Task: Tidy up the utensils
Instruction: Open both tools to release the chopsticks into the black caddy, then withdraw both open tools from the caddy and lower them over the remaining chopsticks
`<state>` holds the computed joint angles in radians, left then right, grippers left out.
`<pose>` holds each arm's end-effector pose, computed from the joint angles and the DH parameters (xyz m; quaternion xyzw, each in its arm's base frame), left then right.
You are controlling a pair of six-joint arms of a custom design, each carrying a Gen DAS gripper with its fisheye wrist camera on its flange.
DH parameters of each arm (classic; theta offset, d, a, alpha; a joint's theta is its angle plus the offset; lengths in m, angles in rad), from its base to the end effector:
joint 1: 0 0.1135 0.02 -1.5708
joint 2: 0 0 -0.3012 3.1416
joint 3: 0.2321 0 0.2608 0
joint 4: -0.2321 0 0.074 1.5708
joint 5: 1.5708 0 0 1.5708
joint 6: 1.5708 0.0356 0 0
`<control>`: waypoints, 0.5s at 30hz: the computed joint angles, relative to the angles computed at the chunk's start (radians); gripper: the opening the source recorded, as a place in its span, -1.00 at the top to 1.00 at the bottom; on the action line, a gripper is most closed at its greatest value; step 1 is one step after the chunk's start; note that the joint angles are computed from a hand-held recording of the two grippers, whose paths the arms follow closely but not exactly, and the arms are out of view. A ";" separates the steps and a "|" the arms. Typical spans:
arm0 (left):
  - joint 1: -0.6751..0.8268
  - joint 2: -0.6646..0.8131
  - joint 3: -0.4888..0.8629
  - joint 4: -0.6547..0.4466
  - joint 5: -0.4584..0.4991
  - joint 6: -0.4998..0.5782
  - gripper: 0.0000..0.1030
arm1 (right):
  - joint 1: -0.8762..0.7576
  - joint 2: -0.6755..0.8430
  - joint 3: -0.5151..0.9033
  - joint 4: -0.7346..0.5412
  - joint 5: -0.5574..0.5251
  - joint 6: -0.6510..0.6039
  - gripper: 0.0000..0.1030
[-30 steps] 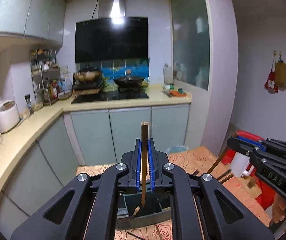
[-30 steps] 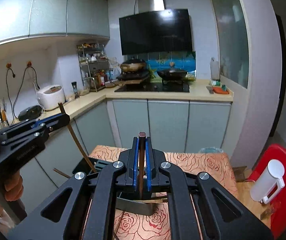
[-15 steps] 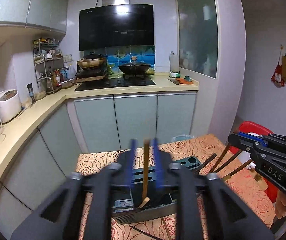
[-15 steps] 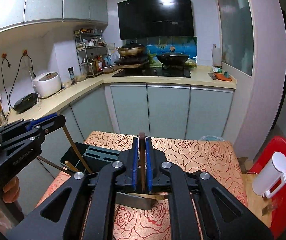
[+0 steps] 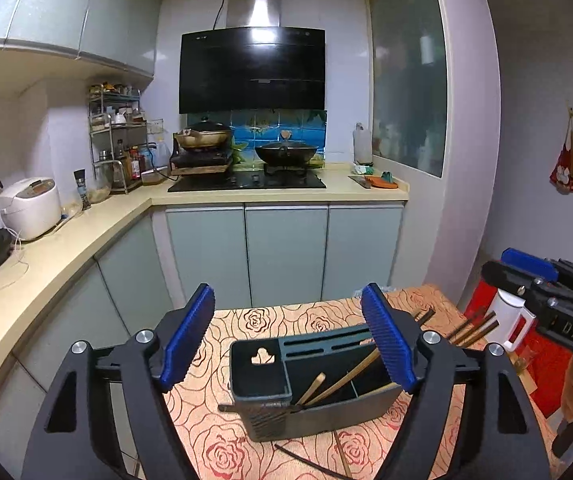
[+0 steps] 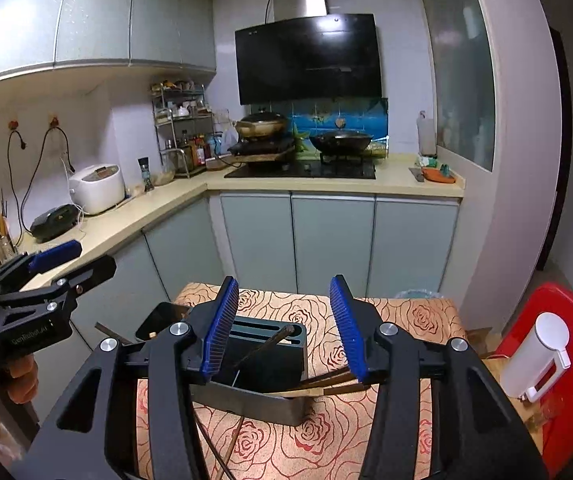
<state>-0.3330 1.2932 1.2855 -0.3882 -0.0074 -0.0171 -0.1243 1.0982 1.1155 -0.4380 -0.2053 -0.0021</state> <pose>0.2768 -0.0955 0.4189 0.1289 0.8223 -0.0935 0.5463 0.2341 -0.0219 0.4016 -0.0046 0.8366 0.0516 0.5454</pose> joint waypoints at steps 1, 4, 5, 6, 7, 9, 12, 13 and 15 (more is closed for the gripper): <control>0.004 -0.011 -0.010 0.001 0.004 0.000 -0.46 | -0.004 -0.014 -0.006 -0.001 -0.006 -0.002 0.10; 0.021 -0.053 -0.058 0.008 0.021 -0.008 -0.50 | -0.016 -0.052 -0.024 -0.007 -0.017 -0.010 0.10; 0.028 -0.064 -0.072 0.008 0.028 -0.011 -0.50 | -0.019 -0.065 -0.030 -0.010 -0.022 -0.015 0.10; 0.035 -0.080 -0.091 0.010 0.034 -0.015 -0.51 | -0.022 -0.078 -0.038 -0.012 -0.026 -0.020 0.10; 0.037 -0.093 -0.107 0.012 0.035 -0.017 -0.51 | -0.024 -0.098 -0.052 -0.010 -0.027 -0.028 0.10; 0.039 -0.133 -0.157 0.024 0.025 -0.011 -0.52 | -0.023 -0.131 -0.076 -0.008 -0.024 -0.038 0.10; 0.025 -0.194 -0.229 0.045 -0.005 0.010 -0.54 | -0.024 -0.192 -0.125 -0.011 -0.032 -0.049 0.10; 0.023 -0.210 -0.247 0.047 -0.007 0.013 -0.54 | -0.021 -0.220 -0.150 -0.011 -0.028 -0.052 0.10; 0.025 -0.251 -0.294 0.050 -0.005 0.013 -0.55 | -0.021 -0.273 -0.201 -0.005 -0.022 -0.059 0.10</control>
<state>-0.3075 1.0422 0.9911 -0.3382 -0.0121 -0.0045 -0.1454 0.8250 0.9149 -0.4429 -0.2275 -0.0613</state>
